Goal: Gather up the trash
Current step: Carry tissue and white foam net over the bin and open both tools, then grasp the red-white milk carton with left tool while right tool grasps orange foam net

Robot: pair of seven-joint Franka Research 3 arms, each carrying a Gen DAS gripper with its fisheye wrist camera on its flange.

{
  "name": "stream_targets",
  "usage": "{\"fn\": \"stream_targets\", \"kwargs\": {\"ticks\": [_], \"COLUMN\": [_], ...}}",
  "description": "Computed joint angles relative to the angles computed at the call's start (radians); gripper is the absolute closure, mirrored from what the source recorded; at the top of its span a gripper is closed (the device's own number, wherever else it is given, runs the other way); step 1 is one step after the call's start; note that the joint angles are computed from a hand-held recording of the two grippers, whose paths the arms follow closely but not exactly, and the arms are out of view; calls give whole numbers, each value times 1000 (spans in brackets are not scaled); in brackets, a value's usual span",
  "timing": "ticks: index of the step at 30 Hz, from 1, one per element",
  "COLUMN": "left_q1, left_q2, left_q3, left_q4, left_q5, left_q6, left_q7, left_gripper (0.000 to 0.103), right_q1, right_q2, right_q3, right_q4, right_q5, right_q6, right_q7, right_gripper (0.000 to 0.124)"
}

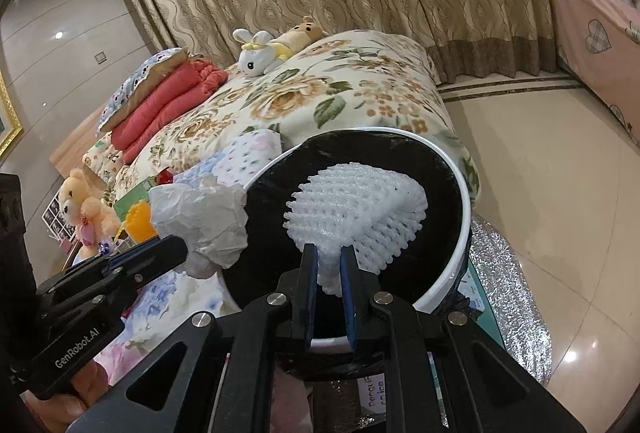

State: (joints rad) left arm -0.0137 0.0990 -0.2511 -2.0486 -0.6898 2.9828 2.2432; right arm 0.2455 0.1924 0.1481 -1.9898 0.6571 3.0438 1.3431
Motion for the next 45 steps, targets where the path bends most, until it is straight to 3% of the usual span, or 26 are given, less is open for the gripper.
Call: {"fn": "stream_targets", "kwargs": {"ticks": [10, 12, 14, 17, 20, 24, 29, 40, 45], "left_q1": [29, 34, 35, 38, 40, 37, 20, -38, -62], "left_q2": [49, 49, 44, 29, 12, -18, -74, -190, -237], "left_q3": [-23, -27, -28, -30, -20, 4, 56, 195, 262], "left_q4": [52, 55, 46, 27, 4, -34, -120, -272, -340], "left_q5": [35, 31, 22, -3, -25, -62, -89, -135, -105], "left_q6": [-36, -52, -42, -18, -16, -18, 11, 66, 106], "left_q7": [-38, -35, -30, -13, -3, 3, -4, 6, -34], "left_gripper": [92, 82, 53, 47, 45, 42, 39, 35, 28], "right_q1": [0, -8, 2, -3, 4, 14, 42, 55, 86], "right_q2": [27, 31, 34, 33, 28, 17, 9, 16, 32], "right_q3": [-19, -12, -25, -19, -25, -25, -24, 64, 71], "right_q4": [32, 38, 41, 39, 33, 21, 7, 16, 39], "right_q5": [-32, -24, -48, -44, -62, -78, -118, -58, -46], "right_q6": [-31, -38, -44, -37, -33, -10, 27, 41, 28], "right_q7": [36, 28, 57, 60, 79, 99, 133, 60, 45], "right_gripper": [108, 108, 100, 81, 78, 70, 41, 35, 31]}}
